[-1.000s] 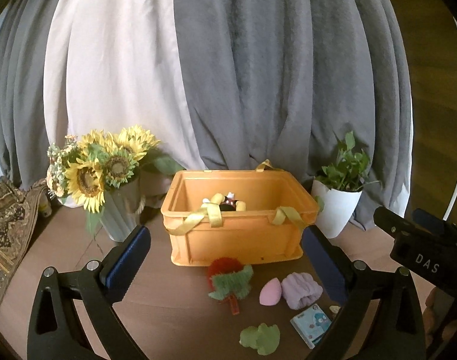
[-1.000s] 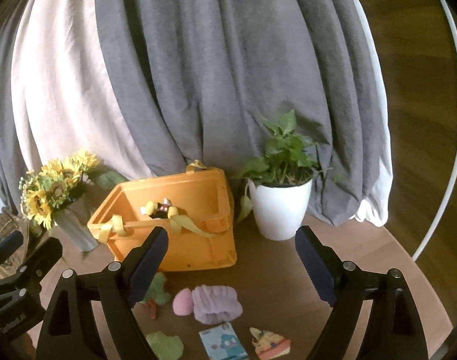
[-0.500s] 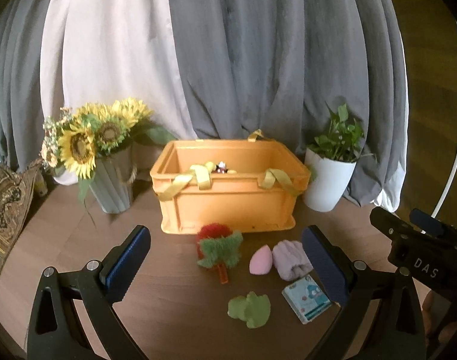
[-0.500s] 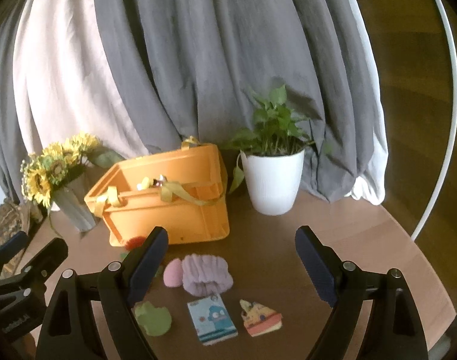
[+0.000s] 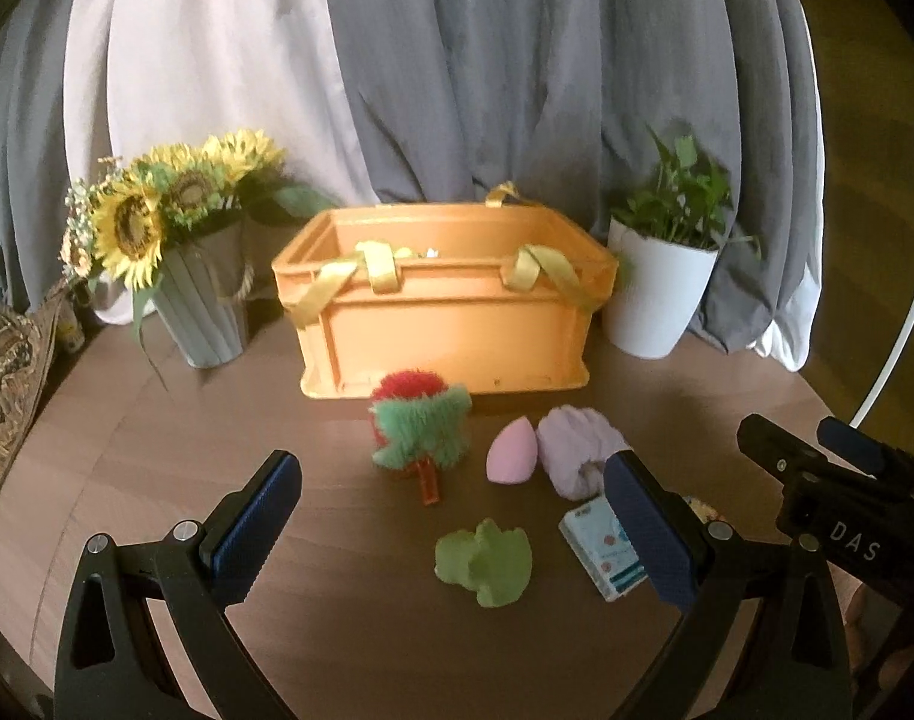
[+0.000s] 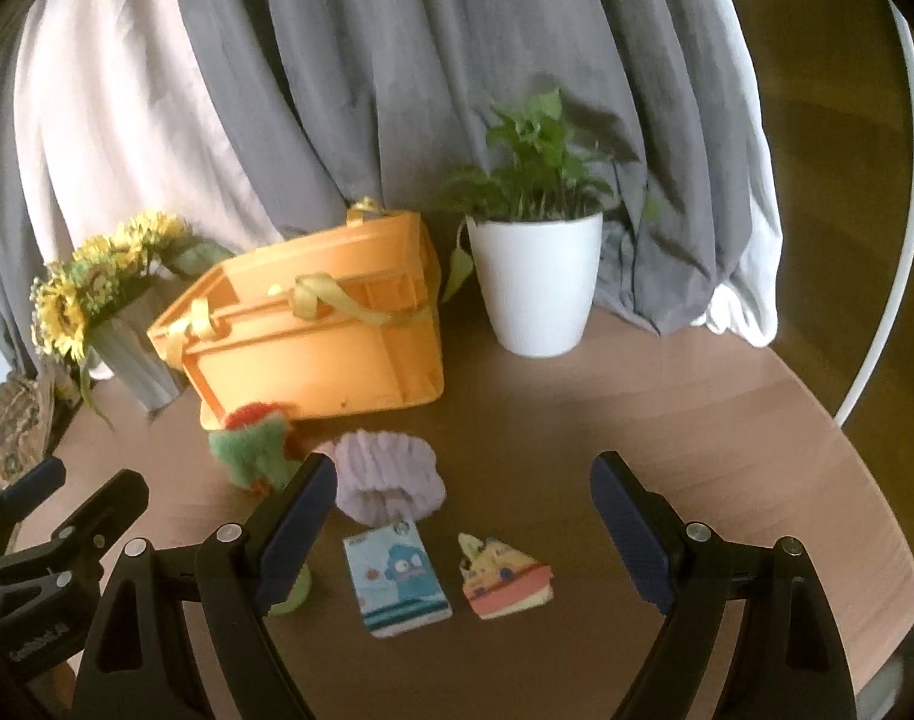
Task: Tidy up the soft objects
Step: 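Withdraw both open tools from the crate back over the table, then grasp the green frog-shaped sponge with the left tool while the right tool grasps the yellow cartoon pouch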
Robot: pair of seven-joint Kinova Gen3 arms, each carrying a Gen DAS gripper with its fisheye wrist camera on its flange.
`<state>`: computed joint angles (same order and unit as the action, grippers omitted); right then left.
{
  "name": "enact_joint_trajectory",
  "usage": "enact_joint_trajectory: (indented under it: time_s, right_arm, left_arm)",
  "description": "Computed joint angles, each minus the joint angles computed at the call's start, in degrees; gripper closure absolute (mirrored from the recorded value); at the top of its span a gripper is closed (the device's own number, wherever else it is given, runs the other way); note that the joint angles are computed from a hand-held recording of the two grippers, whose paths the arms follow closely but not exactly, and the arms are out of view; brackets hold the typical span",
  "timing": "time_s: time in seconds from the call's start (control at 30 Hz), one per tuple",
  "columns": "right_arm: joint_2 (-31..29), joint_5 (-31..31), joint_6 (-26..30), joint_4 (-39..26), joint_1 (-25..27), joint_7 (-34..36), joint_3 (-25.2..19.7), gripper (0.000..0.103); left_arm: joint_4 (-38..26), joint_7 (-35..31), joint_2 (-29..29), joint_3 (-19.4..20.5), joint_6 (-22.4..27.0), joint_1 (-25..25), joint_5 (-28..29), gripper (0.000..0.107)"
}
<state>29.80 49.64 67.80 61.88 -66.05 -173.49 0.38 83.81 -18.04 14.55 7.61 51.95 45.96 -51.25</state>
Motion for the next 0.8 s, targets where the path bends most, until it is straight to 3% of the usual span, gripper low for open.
enact_joint_trajectory:
  time_s: [0.8]
  right_arm:
    - [1.37, -9.02, -4.2, 4.76, 5.03, 0.1, -1.03, 0.016]
  left_arm:
    - [-1.21, -8.07, 6.74, -2.68, -2.96, -0.77, 9.76, 0.005]
